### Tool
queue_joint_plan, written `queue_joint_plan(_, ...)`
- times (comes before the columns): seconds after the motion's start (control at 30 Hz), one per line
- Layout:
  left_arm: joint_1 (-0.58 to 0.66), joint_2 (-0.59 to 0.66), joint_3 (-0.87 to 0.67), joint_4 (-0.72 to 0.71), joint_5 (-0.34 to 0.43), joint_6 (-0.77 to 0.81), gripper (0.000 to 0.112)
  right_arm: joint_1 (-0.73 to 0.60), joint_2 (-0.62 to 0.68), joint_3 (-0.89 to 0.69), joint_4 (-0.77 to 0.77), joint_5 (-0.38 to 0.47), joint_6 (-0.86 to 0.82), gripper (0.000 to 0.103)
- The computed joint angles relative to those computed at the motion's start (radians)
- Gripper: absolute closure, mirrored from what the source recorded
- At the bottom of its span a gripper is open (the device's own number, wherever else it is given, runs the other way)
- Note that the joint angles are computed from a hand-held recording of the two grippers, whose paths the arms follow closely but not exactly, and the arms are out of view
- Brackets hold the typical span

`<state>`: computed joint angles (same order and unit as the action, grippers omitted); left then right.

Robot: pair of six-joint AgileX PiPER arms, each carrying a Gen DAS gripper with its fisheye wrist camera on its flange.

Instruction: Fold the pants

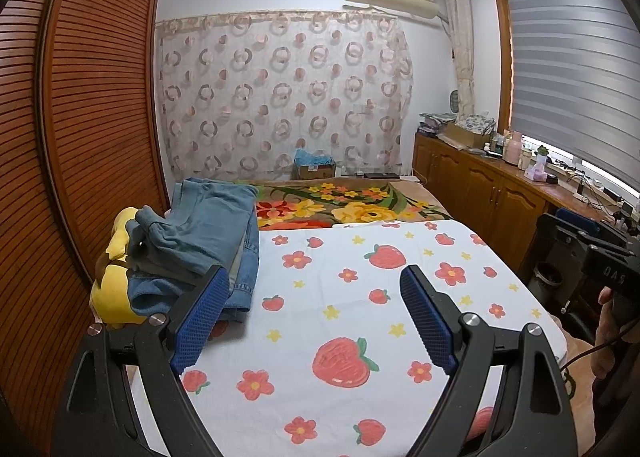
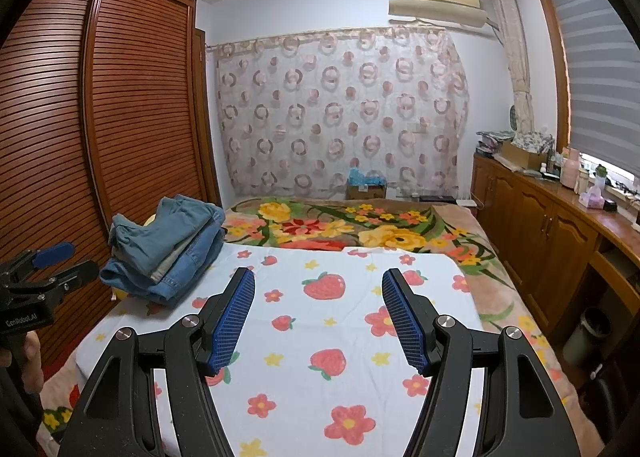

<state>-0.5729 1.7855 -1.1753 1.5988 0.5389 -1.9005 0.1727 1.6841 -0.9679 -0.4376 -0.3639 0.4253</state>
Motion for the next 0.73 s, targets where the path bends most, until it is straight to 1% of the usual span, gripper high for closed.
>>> queue_joint_plan(0.27,0.0,0.001,-0.001,0.003,0.0,-0.002,0.025,0.005,-0.004,0.009,0.022,-0.003,-0.018,0.035)
queue_joint_plan(0.73,-0.002,0.001,0.002,0.006,0.003,-0.009,0.024,0.004,-0.002,0.006,0.016,-0.002,-0.013,0.035)
